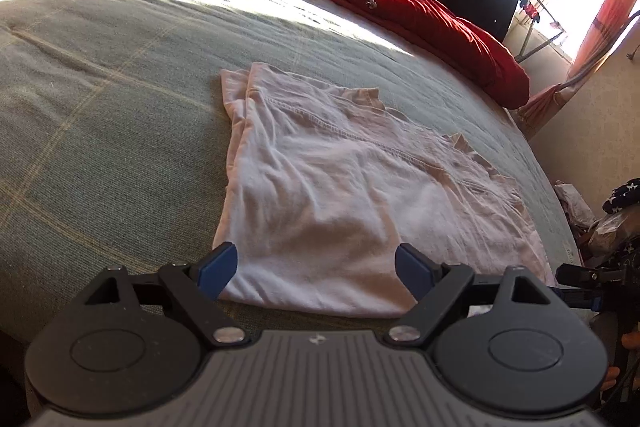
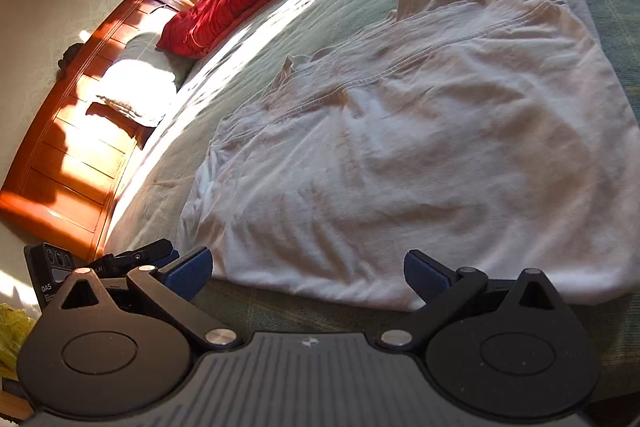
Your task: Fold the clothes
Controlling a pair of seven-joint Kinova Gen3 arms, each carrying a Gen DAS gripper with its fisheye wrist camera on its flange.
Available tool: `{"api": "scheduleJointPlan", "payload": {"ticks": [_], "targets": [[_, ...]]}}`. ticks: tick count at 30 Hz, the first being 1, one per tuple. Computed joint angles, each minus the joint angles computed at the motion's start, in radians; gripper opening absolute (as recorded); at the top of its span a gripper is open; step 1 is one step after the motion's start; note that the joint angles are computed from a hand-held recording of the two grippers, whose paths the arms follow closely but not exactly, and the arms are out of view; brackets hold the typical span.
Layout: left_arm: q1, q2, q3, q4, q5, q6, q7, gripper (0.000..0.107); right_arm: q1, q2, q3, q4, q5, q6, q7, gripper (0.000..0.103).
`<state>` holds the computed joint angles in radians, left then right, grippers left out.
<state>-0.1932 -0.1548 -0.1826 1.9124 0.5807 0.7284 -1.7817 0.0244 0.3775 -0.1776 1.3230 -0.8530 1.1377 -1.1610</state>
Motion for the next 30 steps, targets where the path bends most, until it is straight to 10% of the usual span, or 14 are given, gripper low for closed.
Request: {"api": "scheduleJointPlan", "payload": {"ticks": [9,22,30], "targets": [[-0.008,0.044,0.037,-0.003,-0.044,-0.012,0.07,0.086,0.006,-0.04,0.002,0.143,-0.005,-0.192,0.04,0.103],[-0.023,0.128,0.055,-0.08,-0.057,-0.065,0.106,0.086,0.055,-0.047,-0.004,0.243,-0.171,-0.225,0.198,0.103],[-0.012,0.049,0.067,-0.046,-0.12,-0.085,0.143,0.086,-0.046,-0.112,0.031,0.189,0.012,-0.317,0.131,0.103]]}}
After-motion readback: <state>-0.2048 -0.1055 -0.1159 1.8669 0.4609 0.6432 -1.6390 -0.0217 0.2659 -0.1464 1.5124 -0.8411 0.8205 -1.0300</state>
